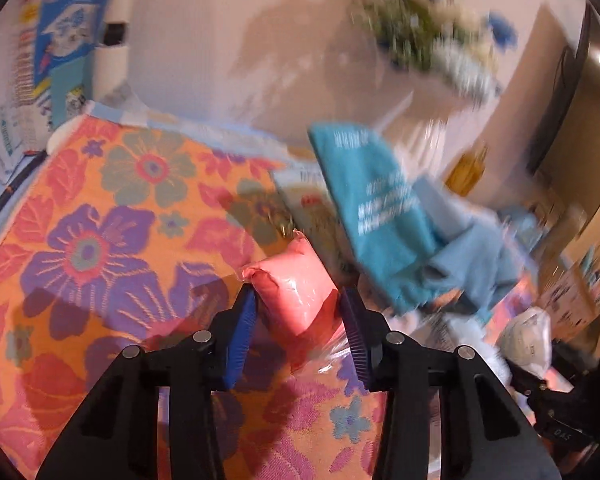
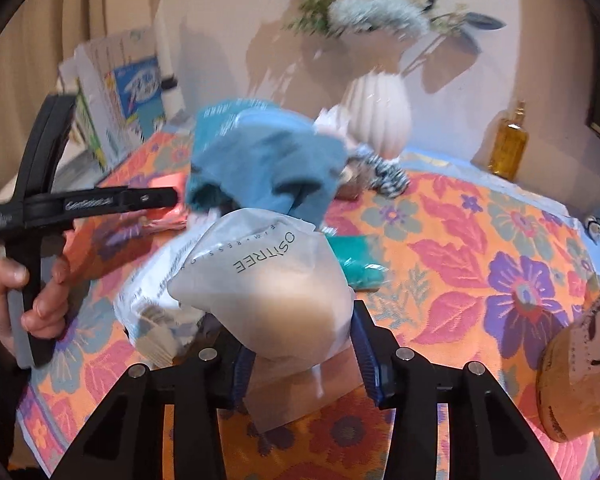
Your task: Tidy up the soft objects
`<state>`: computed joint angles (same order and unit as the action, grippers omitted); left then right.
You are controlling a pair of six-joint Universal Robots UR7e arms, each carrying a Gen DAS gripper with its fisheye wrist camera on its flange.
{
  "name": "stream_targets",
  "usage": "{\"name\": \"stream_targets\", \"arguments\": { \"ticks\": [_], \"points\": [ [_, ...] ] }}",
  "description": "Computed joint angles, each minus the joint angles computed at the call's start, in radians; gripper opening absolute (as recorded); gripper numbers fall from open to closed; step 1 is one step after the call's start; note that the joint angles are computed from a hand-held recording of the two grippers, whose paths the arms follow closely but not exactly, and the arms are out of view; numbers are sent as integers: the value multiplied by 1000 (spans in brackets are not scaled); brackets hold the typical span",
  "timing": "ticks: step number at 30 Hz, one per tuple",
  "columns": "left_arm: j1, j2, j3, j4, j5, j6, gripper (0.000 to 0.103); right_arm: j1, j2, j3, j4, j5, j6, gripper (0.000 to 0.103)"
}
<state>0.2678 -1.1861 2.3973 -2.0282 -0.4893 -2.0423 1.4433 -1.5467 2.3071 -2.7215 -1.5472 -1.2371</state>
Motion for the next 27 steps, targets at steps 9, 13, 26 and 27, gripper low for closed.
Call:
{"name": "stream_targets", "arguments": {
  "ticks": [9, 13, 26, 27],
  "points": [
    [-138, 17, -16, 204, -58, -287, 40, -51, -65, -30, 82, 24, 129, 43],
    [-171, 89, -81, 273, -82, -281, 40, -70, -124, 5, 70, -30, 116, 43],
    [-259, 49, 39, 144, -61, -422, 40, -100, -138, 4, 140, -104, 172, 62],
    [-257, 49, 43, 126, -57, -407, 40, -104, -137, 4, 138, -97, 171, 64]
  ]
}}
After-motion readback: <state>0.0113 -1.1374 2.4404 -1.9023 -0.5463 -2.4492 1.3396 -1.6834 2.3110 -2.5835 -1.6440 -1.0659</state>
